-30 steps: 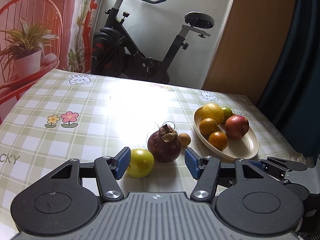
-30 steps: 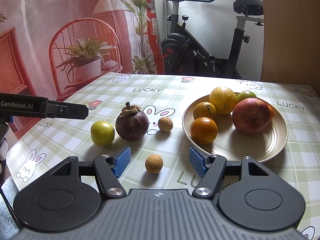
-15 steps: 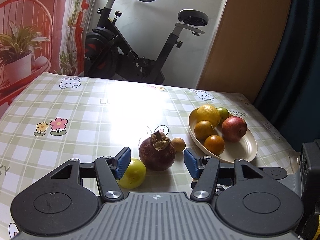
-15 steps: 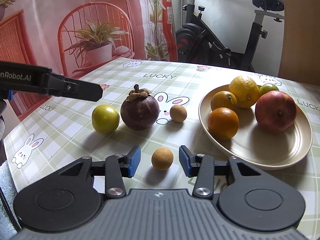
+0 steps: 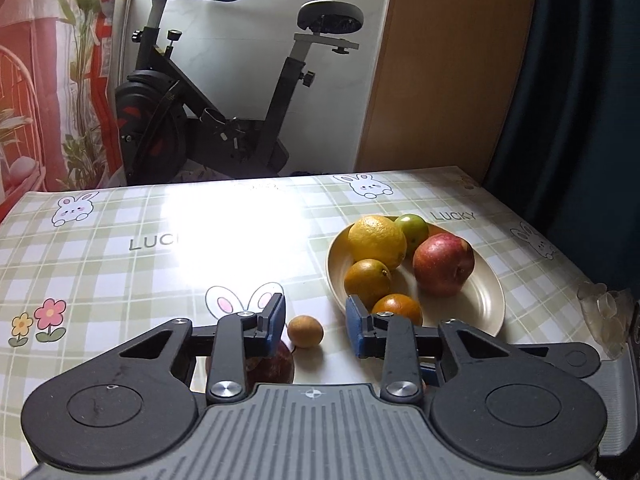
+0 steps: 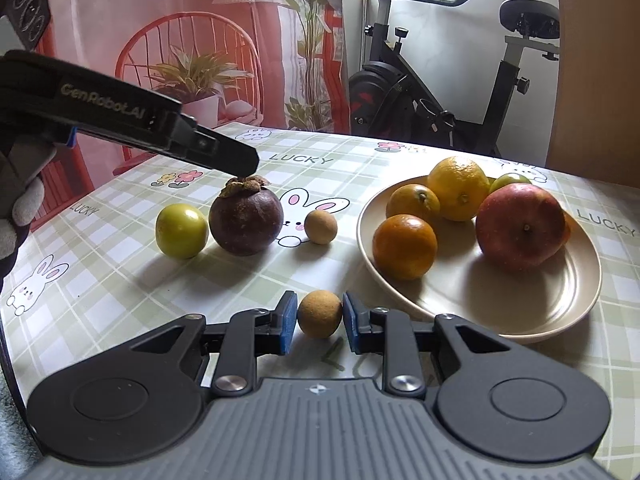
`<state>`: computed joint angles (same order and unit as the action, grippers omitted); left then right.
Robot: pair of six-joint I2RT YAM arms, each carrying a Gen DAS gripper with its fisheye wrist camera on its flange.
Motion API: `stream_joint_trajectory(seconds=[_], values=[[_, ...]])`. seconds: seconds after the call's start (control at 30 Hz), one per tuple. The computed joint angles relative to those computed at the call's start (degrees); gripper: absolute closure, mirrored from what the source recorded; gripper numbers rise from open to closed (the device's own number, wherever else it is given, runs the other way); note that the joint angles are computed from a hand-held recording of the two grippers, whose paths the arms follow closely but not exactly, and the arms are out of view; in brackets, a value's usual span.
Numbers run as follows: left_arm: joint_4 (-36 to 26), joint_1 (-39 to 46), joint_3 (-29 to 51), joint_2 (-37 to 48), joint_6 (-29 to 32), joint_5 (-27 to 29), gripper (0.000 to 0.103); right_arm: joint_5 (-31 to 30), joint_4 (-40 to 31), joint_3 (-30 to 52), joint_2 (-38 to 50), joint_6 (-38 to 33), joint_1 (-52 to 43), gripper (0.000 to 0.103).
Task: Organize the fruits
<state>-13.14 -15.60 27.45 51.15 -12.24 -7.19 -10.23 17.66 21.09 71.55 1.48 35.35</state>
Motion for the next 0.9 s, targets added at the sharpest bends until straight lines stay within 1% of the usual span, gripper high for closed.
stream_joint_trajectory(seconds=[0.1, 0.2, 0.33, 0.43, 0.6, 0.7, 0.9], values=[[4.04, -0.18, 1.43, 6.76, -0.49, 0.28, 0.073, -1.76, 1.22, -1.09, -0.87, 0.48, -2.36, 0.076], [5.36, 1.47, 3.23, 12.2, -2.72, 1.31, 0.075, -4.67, 2.52, -1.81, -0.97, 1.97, -4.76, 0.076], [4.52, 4.24, 5.84, 16.7, -6.29, 3.2, 0.075, -6.98, 2.88, -2.09, -1.1, 2.29, -6.24, 0.076], [3.07, 5.59, 7.71, 19.22, -7.58, 4.52, 0.075, -8.1, 3.84, -2.46, -0.86, 3.12, -6.83, 0.076], [0.73, 6.64, 10.04, 21.39, -7.85, 6.53, 0.075, -11.23, 4.68, -2.74, -0.56, 4.71, -9.06, 0.076], [-0.45, 5.99, 10.58, 21.48, -6.37, 6.06, 0.075, -11.82, 4.75, -2.97, -0.99, 4.93, -9.47, 0.076], [-1.35, 6.6, 11.28, 22.24, -2.88, 6.99, 0.075, -12.56, 4.65, -2.98, -1.19, 5.33, -9.9, 0.076]])
